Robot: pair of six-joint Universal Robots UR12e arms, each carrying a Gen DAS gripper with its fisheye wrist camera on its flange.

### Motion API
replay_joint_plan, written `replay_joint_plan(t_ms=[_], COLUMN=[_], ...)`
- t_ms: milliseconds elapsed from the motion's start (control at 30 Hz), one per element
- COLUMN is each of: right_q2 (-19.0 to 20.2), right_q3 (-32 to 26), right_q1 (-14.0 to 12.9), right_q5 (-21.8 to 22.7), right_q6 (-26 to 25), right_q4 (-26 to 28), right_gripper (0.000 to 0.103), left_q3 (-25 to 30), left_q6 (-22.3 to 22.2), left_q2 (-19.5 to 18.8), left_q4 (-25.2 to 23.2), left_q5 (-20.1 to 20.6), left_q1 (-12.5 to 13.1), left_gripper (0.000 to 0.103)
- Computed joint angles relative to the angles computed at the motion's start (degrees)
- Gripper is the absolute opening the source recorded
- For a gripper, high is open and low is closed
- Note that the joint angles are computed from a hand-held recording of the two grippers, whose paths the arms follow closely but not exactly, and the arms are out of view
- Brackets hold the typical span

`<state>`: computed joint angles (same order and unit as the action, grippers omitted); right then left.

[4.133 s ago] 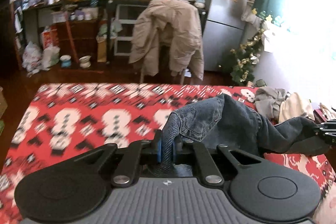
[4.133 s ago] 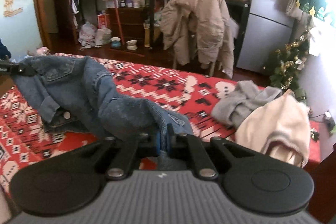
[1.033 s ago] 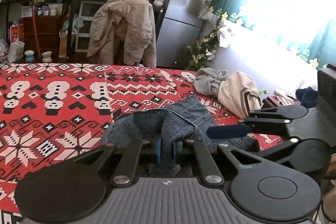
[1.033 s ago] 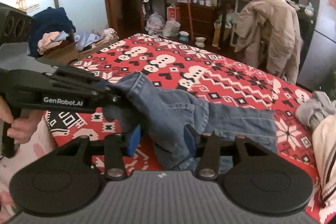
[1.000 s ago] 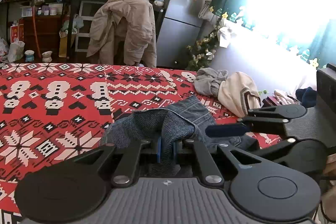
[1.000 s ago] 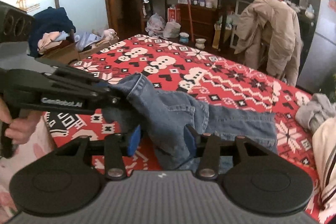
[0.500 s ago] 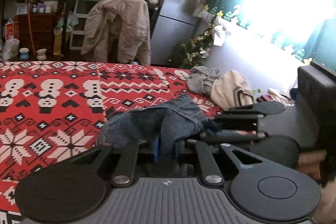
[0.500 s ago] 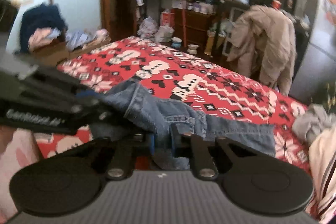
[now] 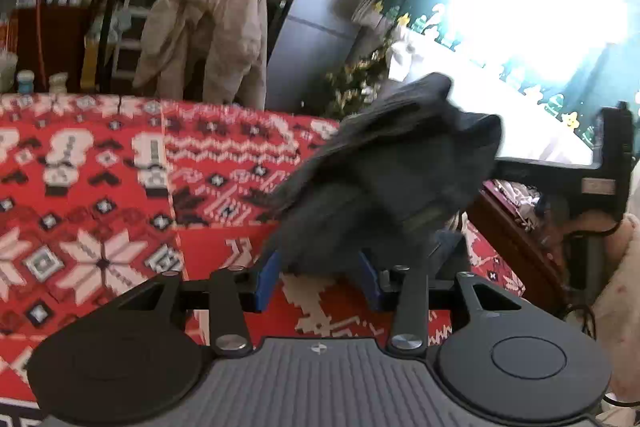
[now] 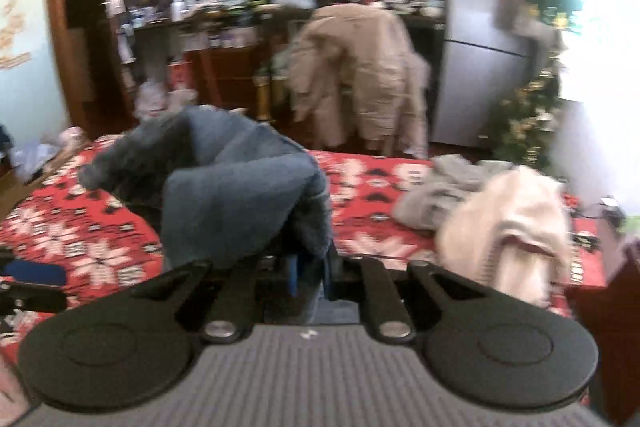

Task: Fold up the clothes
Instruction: 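Raise the jeans with both grippers and shake them out in the air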

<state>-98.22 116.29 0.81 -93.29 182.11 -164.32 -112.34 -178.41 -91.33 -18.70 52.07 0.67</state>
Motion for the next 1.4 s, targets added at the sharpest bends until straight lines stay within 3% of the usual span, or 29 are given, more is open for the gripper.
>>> replay_joint_plan(t_ms=[200, 467, 600, 700, 867, 1100, 1200, 1267, 1367, 1400], right_q2=[-2.7, -3.8, -4.3, -4.6, -5.2, -6.3, -6.5, -6.6, -6.5, -6.5], right_q3=[2.1, 3.4, 4.0, 4.1, 4.8, 6.0, 6.0, 6.0, 6.2, 6.1], right_q1=[-4.7, -8.8, -9.3, -9.5, -10.8, -11.8, -11.8, -11.2, -10.7, -10.6], right_q5=[-1.7, 0.5, 0.1, -1.0, -2.2, -3.5, -3.5, -4.3, -4.7, -4.5], right_q6=[4.2, 3.4, 4.1, 5.0, 7.2, 7.3, 7.4, 7.0, 7.0, 7.1], right_q4=[-0.9, -0.6, -1.0, -1.2, -1.2, -0.8, -0.1, 0.2, 0.4, 0.4], right_gripper=[0.011, 0.011, 0.011, 0.011, 0.01, 0.01, 0.01, 0.01, 0.01, 0.01], left_q3=[1.8, 5.1, 6.7, 7.8, 10.0, 13.5, 14.6, 14.7, 14.5, 14.4], left_q6=[1.5, 3.4, -0.8, -4.7, -6.9, -17.0, -19.5, -20.1, -21.9, -22.6], left_q2=[-2.7, -8.2, -10.2, -11.8, -14.2, -18.2, -19.3, -19.5, -19.3, -19.1], left_q4=[-3.0, -3.0, -3.7, -2.9, -1.1, 0.4, -0.4, 0.7, 3.0, 3.8], left_q5=[-2.0, -0.9, -0.8, -3.7, -5.1, -11.1, -12.4, -12.4, -11.5, -11.0], left_q1=[-1.7, -5.9, -6.7, -6.8, -8.1, -8.7, -9.1, -9.4, -9.5, -9.5], left_gripper=[0.044, 0.065, 0.067, 0.069, 0.072, 0.073, 0.063, 0.044, 0.027, 0.026])
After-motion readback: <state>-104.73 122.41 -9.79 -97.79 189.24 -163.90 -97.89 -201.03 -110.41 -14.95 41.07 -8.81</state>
